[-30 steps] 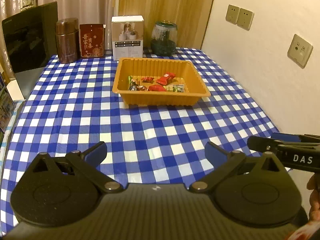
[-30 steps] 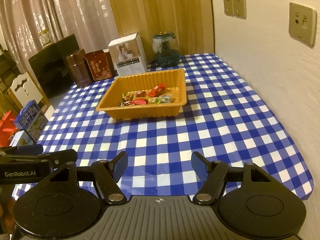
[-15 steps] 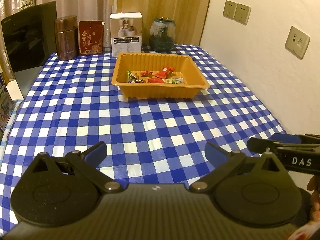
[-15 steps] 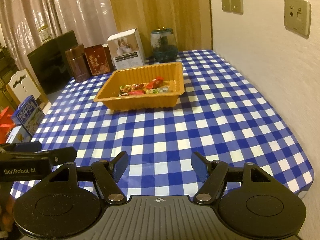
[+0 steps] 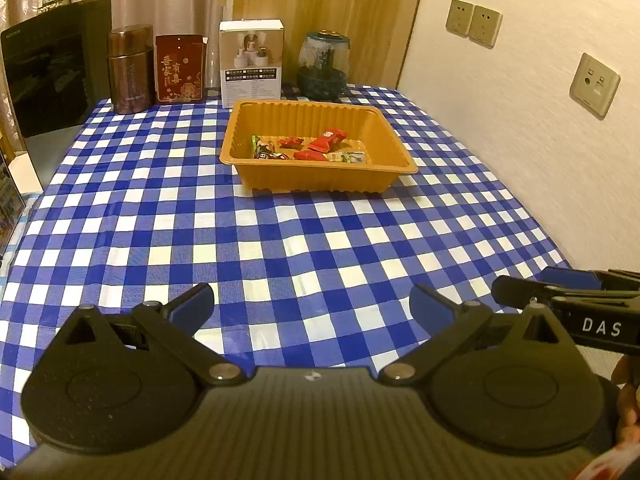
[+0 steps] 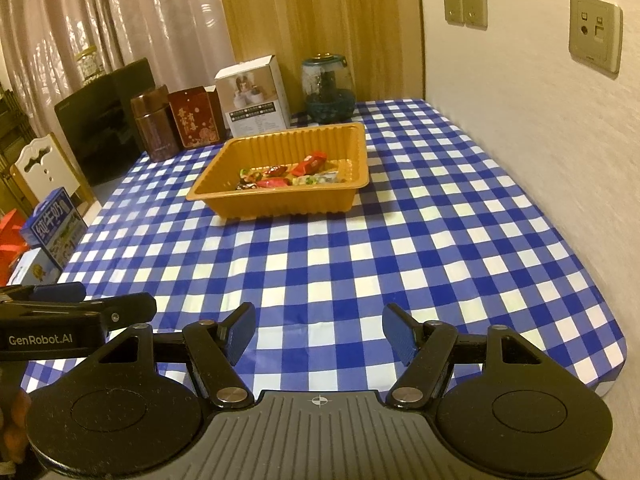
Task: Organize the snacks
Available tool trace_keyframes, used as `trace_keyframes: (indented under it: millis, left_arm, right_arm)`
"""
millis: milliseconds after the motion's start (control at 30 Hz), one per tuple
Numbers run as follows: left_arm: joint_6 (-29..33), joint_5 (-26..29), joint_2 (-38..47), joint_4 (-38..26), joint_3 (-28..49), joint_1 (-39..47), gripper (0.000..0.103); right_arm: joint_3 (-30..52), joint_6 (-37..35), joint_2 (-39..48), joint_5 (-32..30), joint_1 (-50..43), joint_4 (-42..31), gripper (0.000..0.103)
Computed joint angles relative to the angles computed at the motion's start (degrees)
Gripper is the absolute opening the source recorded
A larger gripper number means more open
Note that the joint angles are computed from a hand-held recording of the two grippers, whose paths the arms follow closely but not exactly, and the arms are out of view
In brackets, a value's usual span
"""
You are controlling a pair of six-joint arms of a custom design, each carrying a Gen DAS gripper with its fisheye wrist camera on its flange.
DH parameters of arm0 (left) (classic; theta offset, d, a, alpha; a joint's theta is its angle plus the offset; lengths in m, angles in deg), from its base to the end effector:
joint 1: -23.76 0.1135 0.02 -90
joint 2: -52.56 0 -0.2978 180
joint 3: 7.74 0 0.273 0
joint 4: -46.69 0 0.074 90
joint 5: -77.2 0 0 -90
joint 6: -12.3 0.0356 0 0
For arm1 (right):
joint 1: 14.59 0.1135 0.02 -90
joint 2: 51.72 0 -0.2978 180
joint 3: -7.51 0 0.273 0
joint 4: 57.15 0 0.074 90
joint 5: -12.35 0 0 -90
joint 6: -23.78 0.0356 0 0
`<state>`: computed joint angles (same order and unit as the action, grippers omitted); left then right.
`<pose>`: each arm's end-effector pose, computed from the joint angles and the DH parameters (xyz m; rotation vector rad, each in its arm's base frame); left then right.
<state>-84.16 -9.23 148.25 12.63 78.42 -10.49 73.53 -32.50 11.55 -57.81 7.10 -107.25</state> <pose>0.3278 -0.2259 0.2891 0.5996 2.2921 -0.4225 0.2196 0.0744 0.3135 0.4024 2.3008 0.0621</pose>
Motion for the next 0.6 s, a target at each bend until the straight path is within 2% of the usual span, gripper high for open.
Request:
trace_keyframes:
  millis: [600]
  left_arm:
    - [0.1, 0.0, -0.1, 0.3, -0.3, 0.0, 0.103]
  right_arm:
    - [-0.2, -0.7, -0.2, 0.1, -0.4, 0.0, 0.070]
